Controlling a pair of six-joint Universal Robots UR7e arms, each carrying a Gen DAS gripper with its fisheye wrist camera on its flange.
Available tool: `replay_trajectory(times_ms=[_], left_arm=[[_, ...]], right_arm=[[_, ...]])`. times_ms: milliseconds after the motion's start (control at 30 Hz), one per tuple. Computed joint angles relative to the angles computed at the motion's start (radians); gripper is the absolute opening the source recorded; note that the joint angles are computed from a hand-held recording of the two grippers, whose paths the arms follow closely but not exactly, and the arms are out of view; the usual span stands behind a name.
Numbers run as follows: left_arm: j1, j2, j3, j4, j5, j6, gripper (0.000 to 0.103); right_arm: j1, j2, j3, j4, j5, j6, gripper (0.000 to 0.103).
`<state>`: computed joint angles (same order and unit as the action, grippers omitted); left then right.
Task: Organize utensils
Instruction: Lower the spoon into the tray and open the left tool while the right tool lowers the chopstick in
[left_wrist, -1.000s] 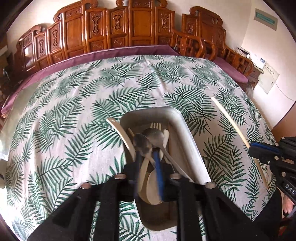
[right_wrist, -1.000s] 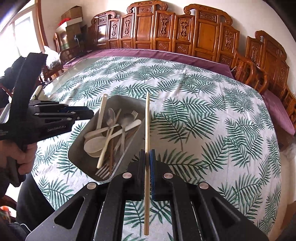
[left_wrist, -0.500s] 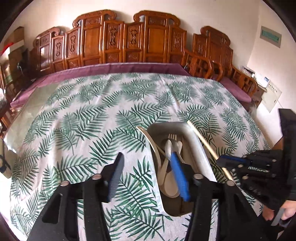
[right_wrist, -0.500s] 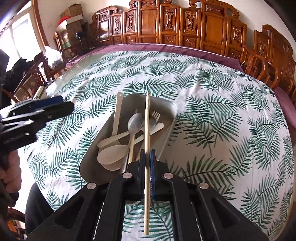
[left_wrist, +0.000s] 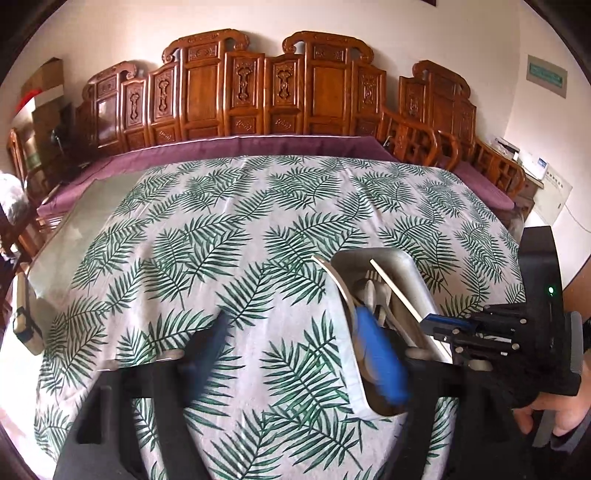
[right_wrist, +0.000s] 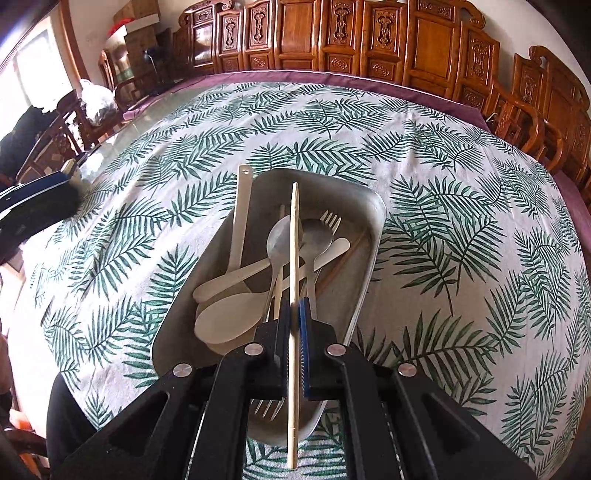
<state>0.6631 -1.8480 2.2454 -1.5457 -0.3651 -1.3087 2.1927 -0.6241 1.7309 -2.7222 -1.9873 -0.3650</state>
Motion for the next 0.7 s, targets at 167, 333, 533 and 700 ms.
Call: replay_trajectory(times_ms=[167,333,533,700], left_arm=[[-0.003,-0.018,0.003,0.037,0.005,-0.026,0.084],[-0.003,-0.02,-0.002,0.07,0.002,-0.057,0.087],[0.001,0.001,-0.013,0.095,-0.011,-0.075,0.088],[-0.013,0.017,-0.021,0.108,-0.019,-0.101,0.091]], right_arm=[[-0.004,0.017,-0.026,0.013,0.0,0.009,0.006],[-0.019,0.013,-0.033,0.018,0.048,0.032,0.007],[-0.028,0.0,-0.021,0.013,0.063,0.036,0.007],[-0.035,-0.038,0.018,-0.017,0.076,0.019,0.007]])
